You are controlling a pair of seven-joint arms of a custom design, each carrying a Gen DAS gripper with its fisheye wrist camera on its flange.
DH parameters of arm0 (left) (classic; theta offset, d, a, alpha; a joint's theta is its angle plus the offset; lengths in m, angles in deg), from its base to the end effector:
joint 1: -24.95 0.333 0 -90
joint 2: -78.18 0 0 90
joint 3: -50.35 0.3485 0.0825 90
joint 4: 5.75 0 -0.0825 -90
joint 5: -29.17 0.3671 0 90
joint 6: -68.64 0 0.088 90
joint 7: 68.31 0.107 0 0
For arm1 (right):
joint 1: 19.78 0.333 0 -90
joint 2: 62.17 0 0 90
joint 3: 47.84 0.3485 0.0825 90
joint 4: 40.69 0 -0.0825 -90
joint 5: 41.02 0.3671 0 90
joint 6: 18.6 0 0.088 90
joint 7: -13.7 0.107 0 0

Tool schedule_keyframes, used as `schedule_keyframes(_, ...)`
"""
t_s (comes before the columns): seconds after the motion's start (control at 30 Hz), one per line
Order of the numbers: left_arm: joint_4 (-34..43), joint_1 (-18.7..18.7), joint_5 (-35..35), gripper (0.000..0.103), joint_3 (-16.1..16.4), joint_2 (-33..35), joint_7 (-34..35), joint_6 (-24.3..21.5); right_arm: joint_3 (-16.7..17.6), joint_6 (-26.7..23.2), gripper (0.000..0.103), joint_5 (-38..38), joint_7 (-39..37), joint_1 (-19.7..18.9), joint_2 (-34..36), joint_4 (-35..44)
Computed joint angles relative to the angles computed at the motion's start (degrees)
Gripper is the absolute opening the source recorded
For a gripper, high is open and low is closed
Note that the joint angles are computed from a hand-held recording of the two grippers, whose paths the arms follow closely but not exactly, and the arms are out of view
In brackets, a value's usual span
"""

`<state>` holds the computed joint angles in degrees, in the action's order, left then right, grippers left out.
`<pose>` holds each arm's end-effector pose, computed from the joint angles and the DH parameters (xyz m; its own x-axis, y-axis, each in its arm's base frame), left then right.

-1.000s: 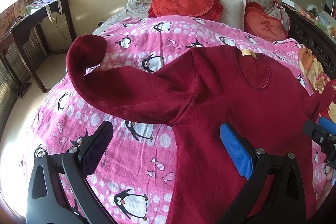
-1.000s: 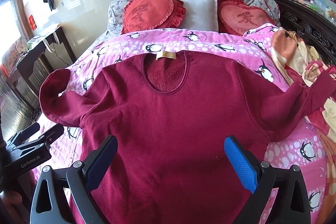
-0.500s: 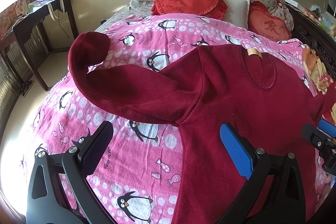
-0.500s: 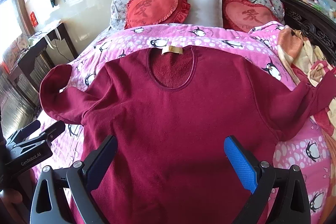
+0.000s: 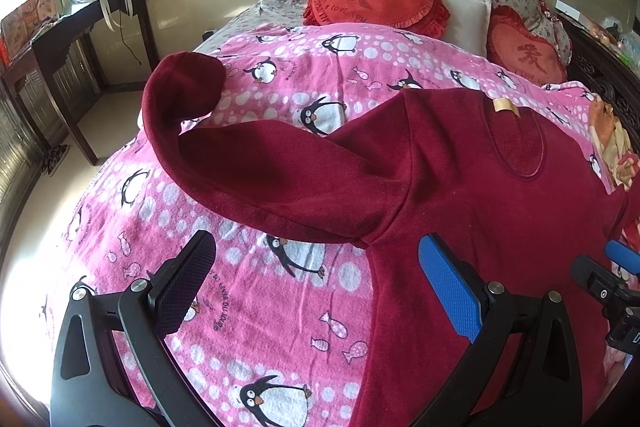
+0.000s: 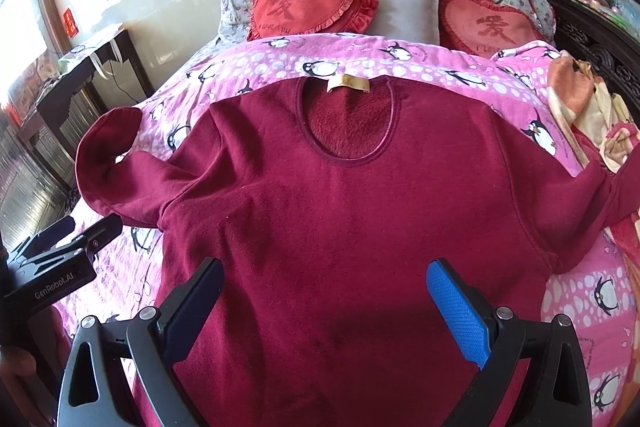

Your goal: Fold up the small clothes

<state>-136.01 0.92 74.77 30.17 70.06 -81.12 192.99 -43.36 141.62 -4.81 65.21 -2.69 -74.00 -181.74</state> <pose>0.3646 -0.3230 0.4675 0.5322 -0.8465 0.0118 -0.6403 -0.4116 -0.6486 0.4474 0.1488 0.4696 0.5163 -0.8493 -0.1097 -0.7294 -0.3689 -0.5761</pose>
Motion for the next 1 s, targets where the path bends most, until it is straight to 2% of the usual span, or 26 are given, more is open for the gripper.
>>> schedule_keyframes(0.33, -1.81, 0.91, -0.83, 0.102, 0.79, -1.5, 0.68, 0.56, 0.44, -0.18, 0.101, -0.08, 0.23, 0.78, 1.39, 0.73)
schedule_keyframes(0.53, -5.02, 2.85, -0.88, 0.102, 1.88, -5.93, 1.28, -0.2, 1.04, 0.01, 0.101, -0.74, 0.08, 1.52, 2.38, 1.12)
schedule_keyframes(0.63, -6.89, 4.85, -1.56, 0.102, 3.76, -8.71, 3.58, 0.4, 1.19, -0.09, 0.101, -0.83, 0.01, 1.89, 3.19, 1.62)
schedule_keyframes(0.77, -9.12, 9.1, -2.27, 0.102, 7.17, -11.47, 6.65, 3.96, 1.15, -0.77, 0.101, -0.31, -0.17, 2.29, 4.13, 2.49)
schedule_keyframes(0.83, -9.37, 11.65, -1.51, 0.102, 7.8, -11.58, 6.75, 4.4, 1.25, -0.9, 0.101, -0.21, -0.1, 2.41, 4.63, 2.82)
schedule_keyframes(1.0, -9.37, 16.05, -3.44, 0.102, 10.76, -8.74, 11.69, 8.84, 1.78, -1.17, 0.101, -2.91, 2.01, 2.34, 6.66, 4.0)
